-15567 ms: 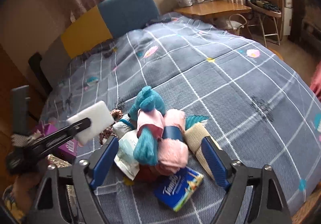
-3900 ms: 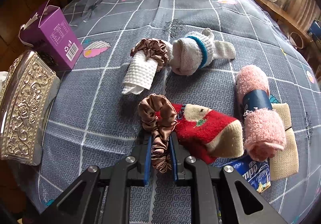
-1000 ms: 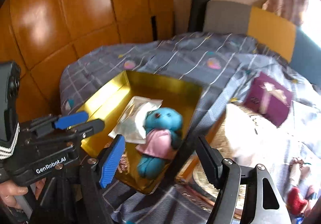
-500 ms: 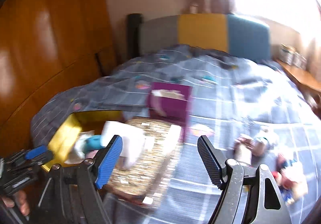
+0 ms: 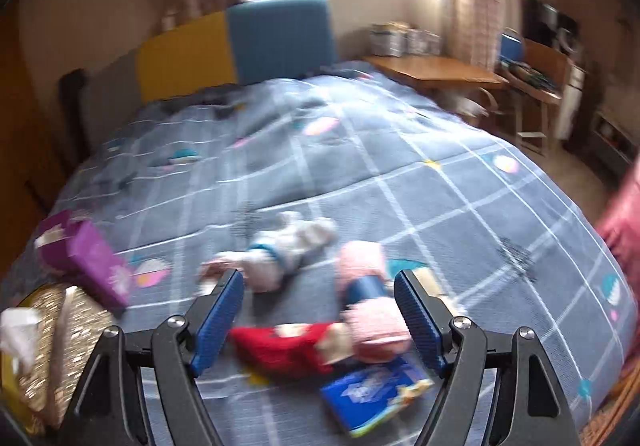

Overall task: Organize soft objects
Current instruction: 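Move both tools back from the gold tray to the pile of items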

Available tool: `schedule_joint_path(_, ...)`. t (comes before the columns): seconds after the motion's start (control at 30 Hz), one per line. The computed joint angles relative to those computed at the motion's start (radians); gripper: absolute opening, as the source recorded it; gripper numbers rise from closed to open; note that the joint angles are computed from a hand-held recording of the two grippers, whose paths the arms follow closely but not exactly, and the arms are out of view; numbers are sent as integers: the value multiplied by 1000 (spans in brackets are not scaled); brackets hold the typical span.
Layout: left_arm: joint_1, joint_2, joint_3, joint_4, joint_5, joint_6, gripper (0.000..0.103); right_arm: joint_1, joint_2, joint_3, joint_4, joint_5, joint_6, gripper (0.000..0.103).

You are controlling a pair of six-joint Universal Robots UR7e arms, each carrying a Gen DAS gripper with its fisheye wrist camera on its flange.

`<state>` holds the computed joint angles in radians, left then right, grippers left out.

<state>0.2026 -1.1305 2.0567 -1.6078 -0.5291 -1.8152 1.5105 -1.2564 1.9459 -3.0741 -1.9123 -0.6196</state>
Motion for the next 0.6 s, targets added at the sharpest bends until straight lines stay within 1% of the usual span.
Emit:
schedule_joint_path(0.03, 11, 19, -6, -79, 7, 76, 42, -17, 5, -12, -5, -7, 21, 78)
schedule_joint_path(0.07, 21, 33, -9, -144, 9, 136, 42, -30, 11, -27, 5, -25, 62, 78)
schedule_joint_path(0.1, 35, 52, -16, -216, 6, 202, 42, -41, 11, -50, 54, -37, 127, 78)
schedule_joint_path(0.13, 50, 72, -24, -291, 1, 270, 42, -54, 3, -61, 91, -11, 175, 78)
schedule_joint_path(0.17, 64, 94, -30, -370, -6, 335, 42, -63, -1, -67, 104, 2, 198, 78)
schedule_joint_path(0.23, 97, 140, -59, -484, -27, 435, 42, -67, -2, -73, 119, -2, 211, 78)
schedule_joint_path(0.27, 116, 164, -69, -557, -37, 491, 42, -72, -6, -76, 142, 11, 221, 78)
schedule_joint_path(0.3, 137, 189, -90, -597, -53, 525, 42, -75, -10, -78, 161, 26, 230, 78)
schedule_joint_path(0.37, 174, 230, -117, -676, -87, 579, 42, -72, -13, -71, 158, 26, 223, 78)
schedule_joint_path(0.4, 199, 253, -137, -702, -106, 593, 42, -69, -14, -64, 151, 26, 220, 78)
schedule_joint_path(0.43, 221, 272, -154, -705, -126, 583, 42, -70, -18, -63, 158, 34, 219, 78)
schedule_joint_path(0.5, 270, 309, -176, -780, -175, 616, 42, -73, -18, -69, 182, 46, 225, 78)
schedule_joint_path(0.53, 294, 328, -198, -768, -194, 605, 42, -75, -19, -70, 193, 52, 228, 78)
schedule_joint_path(0.57, 315, 347, -218, -773, -209, 610, 42, -76, -19, -74, 207, 60, 235, 78)
schedule_joint_path(0.6, 332, 363, -224, -817, -217, 637, 42, -78, -21, -75, 219, 66, 239, 78)
